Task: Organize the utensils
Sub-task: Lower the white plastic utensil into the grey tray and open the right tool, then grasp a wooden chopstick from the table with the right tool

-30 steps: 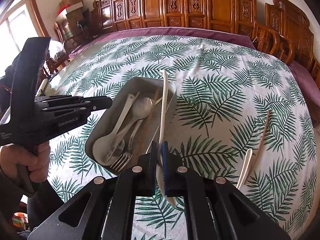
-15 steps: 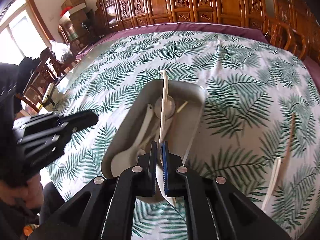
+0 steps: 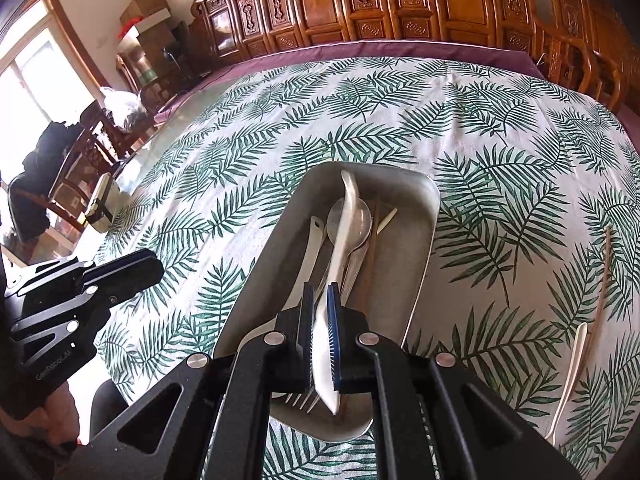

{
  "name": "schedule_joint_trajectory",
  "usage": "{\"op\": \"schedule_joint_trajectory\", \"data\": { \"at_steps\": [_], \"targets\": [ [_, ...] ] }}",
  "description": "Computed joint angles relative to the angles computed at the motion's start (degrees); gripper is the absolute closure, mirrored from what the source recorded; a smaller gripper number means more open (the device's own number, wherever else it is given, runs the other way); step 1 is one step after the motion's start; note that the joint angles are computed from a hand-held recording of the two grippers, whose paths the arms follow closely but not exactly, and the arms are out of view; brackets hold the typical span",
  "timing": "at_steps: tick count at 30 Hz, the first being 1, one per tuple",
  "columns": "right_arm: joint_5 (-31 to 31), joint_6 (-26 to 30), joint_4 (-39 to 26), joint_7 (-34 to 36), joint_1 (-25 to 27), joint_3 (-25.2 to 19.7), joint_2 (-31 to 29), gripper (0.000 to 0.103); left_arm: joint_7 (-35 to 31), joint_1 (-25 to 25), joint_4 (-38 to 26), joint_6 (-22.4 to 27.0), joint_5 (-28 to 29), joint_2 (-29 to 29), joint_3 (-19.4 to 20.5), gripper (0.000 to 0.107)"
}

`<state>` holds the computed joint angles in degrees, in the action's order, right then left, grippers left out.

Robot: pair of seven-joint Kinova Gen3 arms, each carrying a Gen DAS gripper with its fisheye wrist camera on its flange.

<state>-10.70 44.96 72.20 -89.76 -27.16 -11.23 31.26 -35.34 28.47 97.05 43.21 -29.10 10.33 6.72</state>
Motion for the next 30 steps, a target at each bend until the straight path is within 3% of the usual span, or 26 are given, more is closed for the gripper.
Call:
{"op": "schedule_joint_trajectory", "data": {
  "at_steps": [8,10,17,19,24,27,30],
  "targets": [
    [0.79,-3.26,5.02,1.34,1.30,0.34,-3.71,0.093,0.15,1.16,-1.52,0.56,-0.24,0.79,0.29,0.099],
    [1.12,-4.38,7.46,1.73,2.05,0.62,-5.43,0.093,0.55,1.73,-1.73,0.44,-0.72,0.89,0.28,0.087],
    [2.73,-7.40,16.11,2.31,5.68,2.49,-11.21,0.093,0.14,3.33,-3.98,0.29,-0.17,2.70,0.54,0.080],
    [3.34,-7.91,17.98,2.18,7.03,3.36,-12.20,0.093,0.13,4.11,-4.64,0.19,-0.13,3.25,0.43,0.069],
    [5.21,-8.28,19.81,1.31,9.78,5.21,-12.14,0.093,-0.47,6.23,-7.49,0.93,0.09,5.42,0.13,0.065],
    [6.28,-8.29,19.55,0.91,11.02,5.93,-10.87,0.090,-0.50,7.37,-8.61,0.82,0.24,6.32,-0.34,0.051],
    [7.32,-7.93,18.44,0.41,11.81,6.54,-8.70,0.088,-0.51,8.35,-9.56,1.02,0.38,7.12,-0.68,0.045]
  ]
}}
